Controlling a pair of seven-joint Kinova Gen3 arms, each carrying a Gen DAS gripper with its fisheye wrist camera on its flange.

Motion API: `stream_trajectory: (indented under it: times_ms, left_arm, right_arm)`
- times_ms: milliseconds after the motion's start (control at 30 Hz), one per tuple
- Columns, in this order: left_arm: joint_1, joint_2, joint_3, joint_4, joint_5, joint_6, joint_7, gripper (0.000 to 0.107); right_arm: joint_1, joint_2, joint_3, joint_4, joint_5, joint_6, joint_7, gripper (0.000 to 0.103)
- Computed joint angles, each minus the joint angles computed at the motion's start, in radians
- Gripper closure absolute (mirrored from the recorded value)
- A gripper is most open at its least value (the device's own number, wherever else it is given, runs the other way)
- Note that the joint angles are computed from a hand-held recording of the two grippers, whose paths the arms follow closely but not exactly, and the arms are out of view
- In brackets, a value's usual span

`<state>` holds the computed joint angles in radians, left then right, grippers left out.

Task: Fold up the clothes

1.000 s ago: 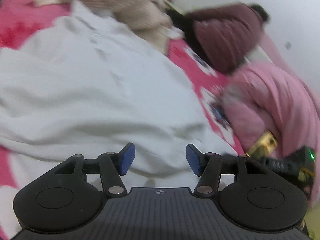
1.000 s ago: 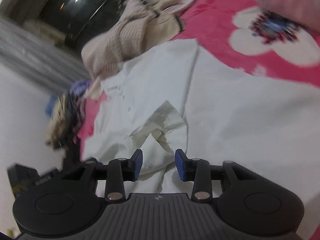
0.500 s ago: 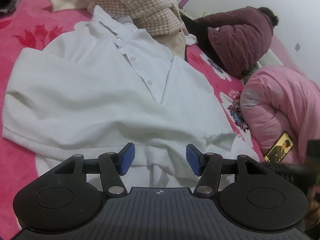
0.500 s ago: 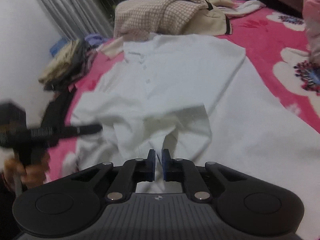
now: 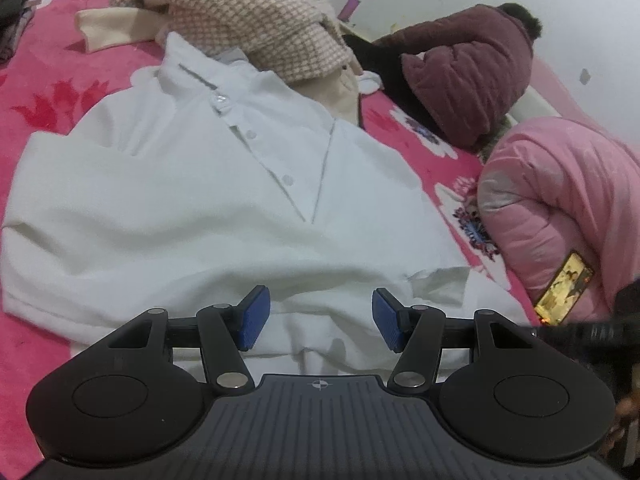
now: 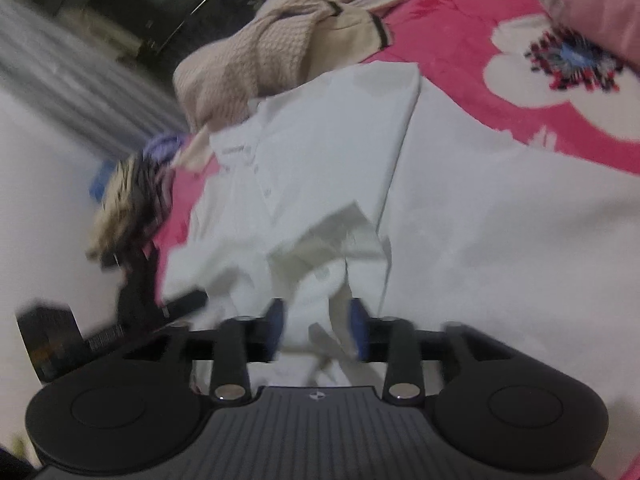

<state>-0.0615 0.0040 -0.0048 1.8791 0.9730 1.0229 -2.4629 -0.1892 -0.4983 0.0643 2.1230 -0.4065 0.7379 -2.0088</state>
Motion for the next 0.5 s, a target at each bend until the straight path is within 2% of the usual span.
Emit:
stream_trajectory:
  times_ms: [100,200,233,300,333,400,433,500]
  left_arm:
    - [0.020,0.012,0.020,-0.007,0.003,-0.025,-0.030,0.051]
    - [0.045,0.027,0.041,-0.015,-0.005,-0.057,-0.054,0.051]
    - [0.055,0.031,0.049,-0.016,-0.018,-0.074,-0.050,0.051]
    - [0.069,0.040,0.059,-0.016,-0.040,-0.097,-0.040,0.051]
    - [0.075,0.043,0.062,-0.017,-0.052,-0.105,-0.034,0.051]
    - [0.081,0.047,0.067,-0.016,-0.068,-0.116,-0.024,0.051]
    - [0.081,0.048,0.067,-0.014,-0.070,-0.117,-0.024,0.051]
    - [0.079,0.051,0.065,-0.014,-0.074,-0.117,-0.021,0.051]
  right_arm:
    - [-0.030,0.050,0.041,0.003,-0.042,-0.048,0.026,0.055]
    - [-0.035,0.137,0.031,-0.039,-0.033,-0.019,0.050,0.055]
    - [-0.026,0.163,0.016,-0.056,-0.023,0.002,0.046,0.057]
    - [-0.001,0.191,-0.032,-0.077,0.015,0.024,0.026,0.069]
    - [0.010,0.195,-0.060,-0.082,0.042,0.025,0.012,0.084]
    - [0.009,0.155,-0.092,-0.069,0.073,-0.006,0.017,0.099]
    - [0.001,0.127,-0.101,-0.056,0.081,-0.030,0.027,0.102]
    - [0.013,0.073,-0.145,-0.036,0.117,-0.059,0.006,0.102]
